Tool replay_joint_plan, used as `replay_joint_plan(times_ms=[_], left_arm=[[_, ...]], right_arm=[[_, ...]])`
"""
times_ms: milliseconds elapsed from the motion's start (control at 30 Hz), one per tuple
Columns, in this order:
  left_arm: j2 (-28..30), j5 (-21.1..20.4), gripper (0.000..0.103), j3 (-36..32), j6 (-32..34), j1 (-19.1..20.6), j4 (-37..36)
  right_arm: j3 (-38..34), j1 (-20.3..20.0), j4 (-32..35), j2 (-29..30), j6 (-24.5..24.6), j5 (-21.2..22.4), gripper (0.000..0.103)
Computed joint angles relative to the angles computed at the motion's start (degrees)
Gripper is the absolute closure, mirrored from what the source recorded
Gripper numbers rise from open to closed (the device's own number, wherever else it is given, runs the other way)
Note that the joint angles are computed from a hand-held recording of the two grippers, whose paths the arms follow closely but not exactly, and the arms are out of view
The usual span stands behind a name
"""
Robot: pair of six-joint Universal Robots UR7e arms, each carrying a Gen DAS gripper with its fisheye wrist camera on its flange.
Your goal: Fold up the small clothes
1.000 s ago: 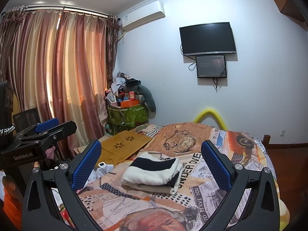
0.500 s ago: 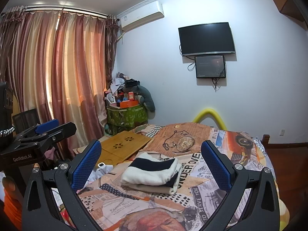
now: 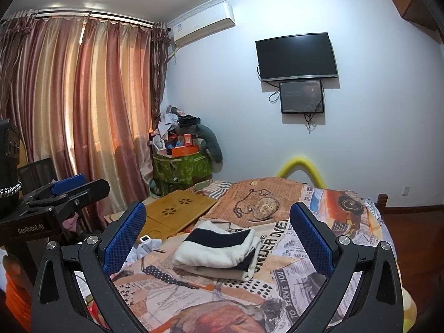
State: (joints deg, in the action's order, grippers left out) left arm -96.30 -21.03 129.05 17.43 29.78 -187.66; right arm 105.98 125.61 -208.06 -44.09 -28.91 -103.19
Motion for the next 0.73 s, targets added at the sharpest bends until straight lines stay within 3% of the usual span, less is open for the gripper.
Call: replay_joint_plan(times_ms=[367, 733], left_arm=[[0.81, -0.33, 0.0, 0.16, 0.8, 0.09, -0.17], [-0.05, -1.23, 0.0, -0.16, -3.11, 0.75, 3.98]], right_arm=[[-0.26, 0.28, 0.47, -0.03, 0.09, -0.77, 0.0], [-0.45, 0.45, 0.89, 0.14, 0.18, -1.27, 0.0]])
